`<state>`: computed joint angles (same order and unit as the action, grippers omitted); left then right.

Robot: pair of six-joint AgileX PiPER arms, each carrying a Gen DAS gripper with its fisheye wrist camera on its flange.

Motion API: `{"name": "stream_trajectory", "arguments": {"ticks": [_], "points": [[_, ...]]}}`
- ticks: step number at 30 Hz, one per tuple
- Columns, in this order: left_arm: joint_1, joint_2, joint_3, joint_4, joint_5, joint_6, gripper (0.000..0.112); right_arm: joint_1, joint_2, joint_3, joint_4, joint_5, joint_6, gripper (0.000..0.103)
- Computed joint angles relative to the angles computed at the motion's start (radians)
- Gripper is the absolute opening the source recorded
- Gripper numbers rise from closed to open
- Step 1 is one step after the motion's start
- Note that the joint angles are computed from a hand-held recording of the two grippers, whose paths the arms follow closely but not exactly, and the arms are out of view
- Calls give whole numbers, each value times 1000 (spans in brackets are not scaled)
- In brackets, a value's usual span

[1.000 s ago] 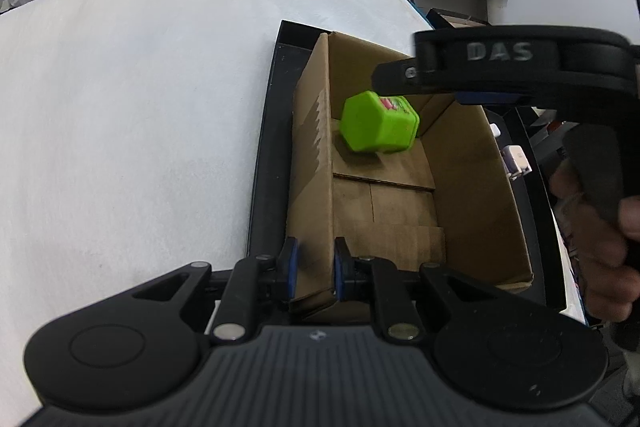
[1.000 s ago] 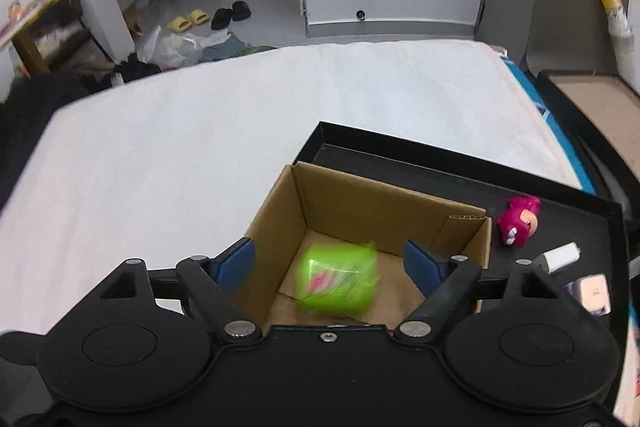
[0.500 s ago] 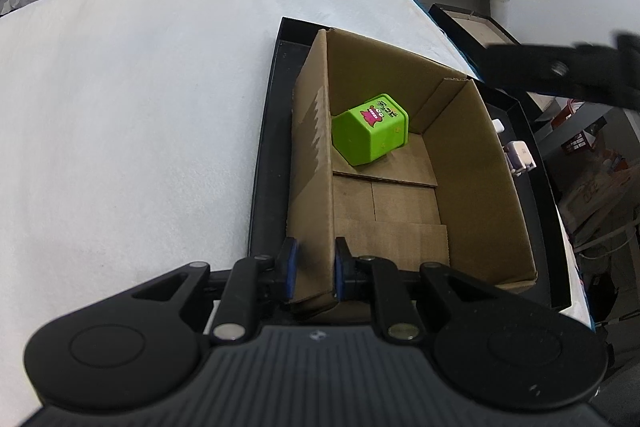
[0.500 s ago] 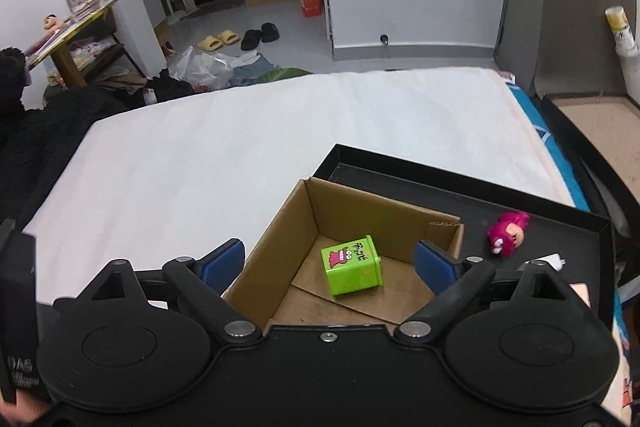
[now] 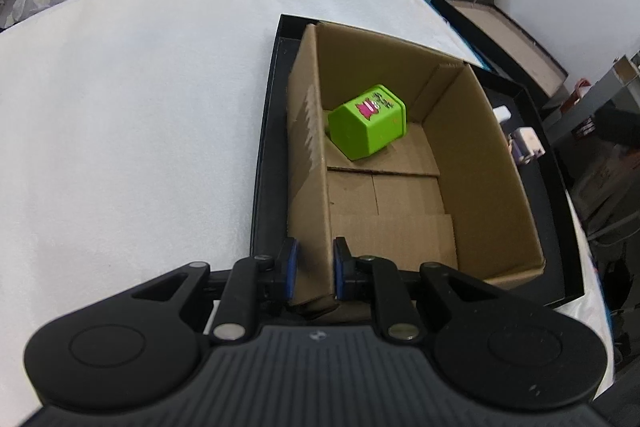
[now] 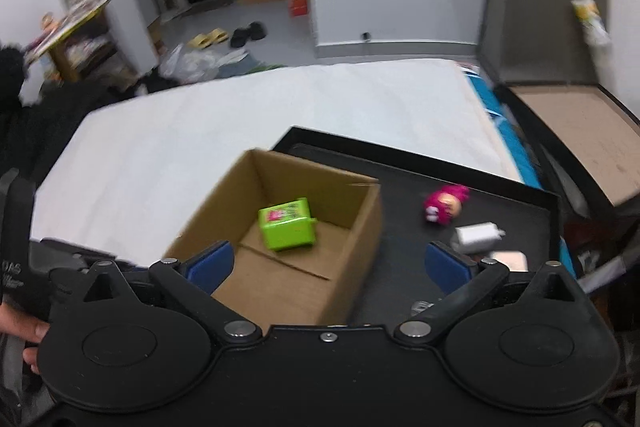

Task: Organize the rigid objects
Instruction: 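Open the right gripper to drop the green cube into the box, then move the right gripper to the blue-and-red figure and grasp it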

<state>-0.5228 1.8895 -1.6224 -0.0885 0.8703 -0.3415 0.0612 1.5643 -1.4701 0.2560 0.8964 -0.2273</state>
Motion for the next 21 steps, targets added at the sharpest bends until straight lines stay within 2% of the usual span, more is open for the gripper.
{"name": "stream_trajectory", "arguments": {"ticks": [4,7,21], "points": [[-10,5,-9,15,10,-22,16,-129,-12,60,128,-15,-66,103],[-18,12,-21,30,23,-40,16,-189,-5,88,163,-17,-96,103],[-57,86,-145,99,141,-112,16,-298,48,112,257,20,-290,103]]}}
